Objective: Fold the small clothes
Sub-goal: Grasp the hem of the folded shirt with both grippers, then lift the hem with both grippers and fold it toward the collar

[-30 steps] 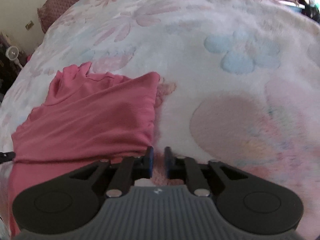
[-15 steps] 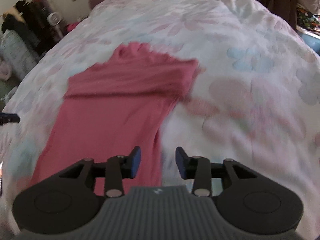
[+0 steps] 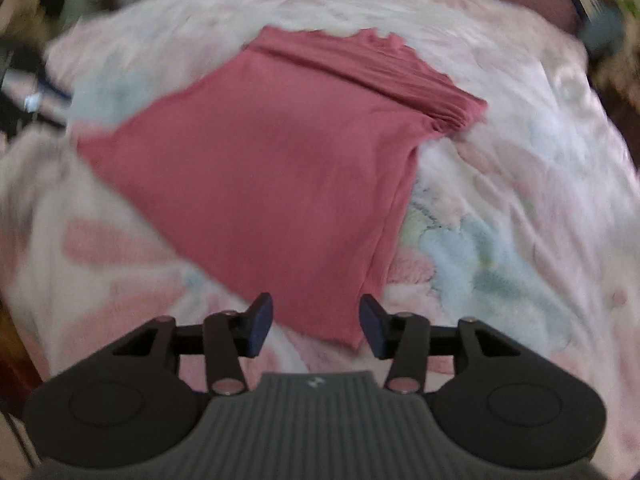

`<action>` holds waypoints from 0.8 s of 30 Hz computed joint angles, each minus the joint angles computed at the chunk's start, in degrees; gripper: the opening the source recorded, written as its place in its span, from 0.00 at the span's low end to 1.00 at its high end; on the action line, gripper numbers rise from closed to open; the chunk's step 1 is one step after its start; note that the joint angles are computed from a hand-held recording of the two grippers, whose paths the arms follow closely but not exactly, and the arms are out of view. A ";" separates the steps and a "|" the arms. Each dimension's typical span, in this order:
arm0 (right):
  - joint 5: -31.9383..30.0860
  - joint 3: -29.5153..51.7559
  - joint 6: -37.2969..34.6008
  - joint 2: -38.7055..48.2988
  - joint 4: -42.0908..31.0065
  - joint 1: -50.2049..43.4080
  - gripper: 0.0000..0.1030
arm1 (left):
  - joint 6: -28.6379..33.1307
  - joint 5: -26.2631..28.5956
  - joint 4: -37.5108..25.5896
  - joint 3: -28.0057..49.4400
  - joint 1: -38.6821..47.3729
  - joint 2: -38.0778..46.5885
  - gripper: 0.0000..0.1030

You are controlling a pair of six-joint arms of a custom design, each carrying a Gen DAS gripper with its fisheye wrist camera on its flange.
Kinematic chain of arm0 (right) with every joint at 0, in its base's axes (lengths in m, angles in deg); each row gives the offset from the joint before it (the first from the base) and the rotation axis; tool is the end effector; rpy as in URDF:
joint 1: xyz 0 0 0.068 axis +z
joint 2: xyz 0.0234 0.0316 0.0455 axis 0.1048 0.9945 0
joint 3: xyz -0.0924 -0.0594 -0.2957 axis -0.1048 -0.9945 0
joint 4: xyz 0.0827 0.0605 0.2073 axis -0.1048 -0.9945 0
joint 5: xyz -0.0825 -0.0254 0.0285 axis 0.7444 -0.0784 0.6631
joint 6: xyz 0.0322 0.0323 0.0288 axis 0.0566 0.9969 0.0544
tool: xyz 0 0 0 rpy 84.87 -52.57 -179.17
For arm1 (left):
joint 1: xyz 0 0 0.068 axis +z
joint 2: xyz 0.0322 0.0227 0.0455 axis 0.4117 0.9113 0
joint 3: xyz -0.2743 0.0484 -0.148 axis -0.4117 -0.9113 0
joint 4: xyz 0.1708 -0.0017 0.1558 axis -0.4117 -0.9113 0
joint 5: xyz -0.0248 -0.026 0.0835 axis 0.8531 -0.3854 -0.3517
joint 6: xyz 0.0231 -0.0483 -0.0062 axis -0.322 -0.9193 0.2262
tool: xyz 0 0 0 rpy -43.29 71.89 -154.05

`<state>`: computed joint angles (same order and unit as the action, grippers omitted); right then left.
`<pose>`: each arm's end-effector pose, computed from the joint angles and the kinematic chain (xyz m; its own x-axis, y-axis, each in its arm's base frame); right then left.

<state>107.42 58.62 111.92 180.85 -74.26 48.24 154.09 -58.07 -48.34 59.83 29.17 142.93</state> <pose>0.2236 0.1854 0.1361 -0.8270 -0.1958 -0.5270 -0.1607 0.9806 -0.1121 0.3698 0.0204 0.1626 -0.2024 0.8940 -0.3998 0.8588 0.3582 0.3662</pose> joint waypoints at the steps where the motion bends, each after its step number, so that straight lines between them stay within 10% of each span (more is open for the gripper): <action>1: 1.58 0.58 -1.73 1.04 -1.41 1.69 0.43 | 2.00 -0.54 4.13 -3.33 -0.09 -0.53 0.47; 17: 16.70 3.03 -26.59 16.29 3.06 7.82 0.49 | 16.54 -5.44 51.35 -23.70 -5.06 11.43 0.48; 20: 19.05 1.54 -33.04 17.89 7.90 8.62 0.22 | 14.39 -4.34 49.44 -22.62 -5.41 11.00 0.13; 24: 20.06 0.06 -34.90 17.04 10.09 8.35 0.03 | 10.94 -2.02 48.65 -22.65 -4.75 8.74 0.07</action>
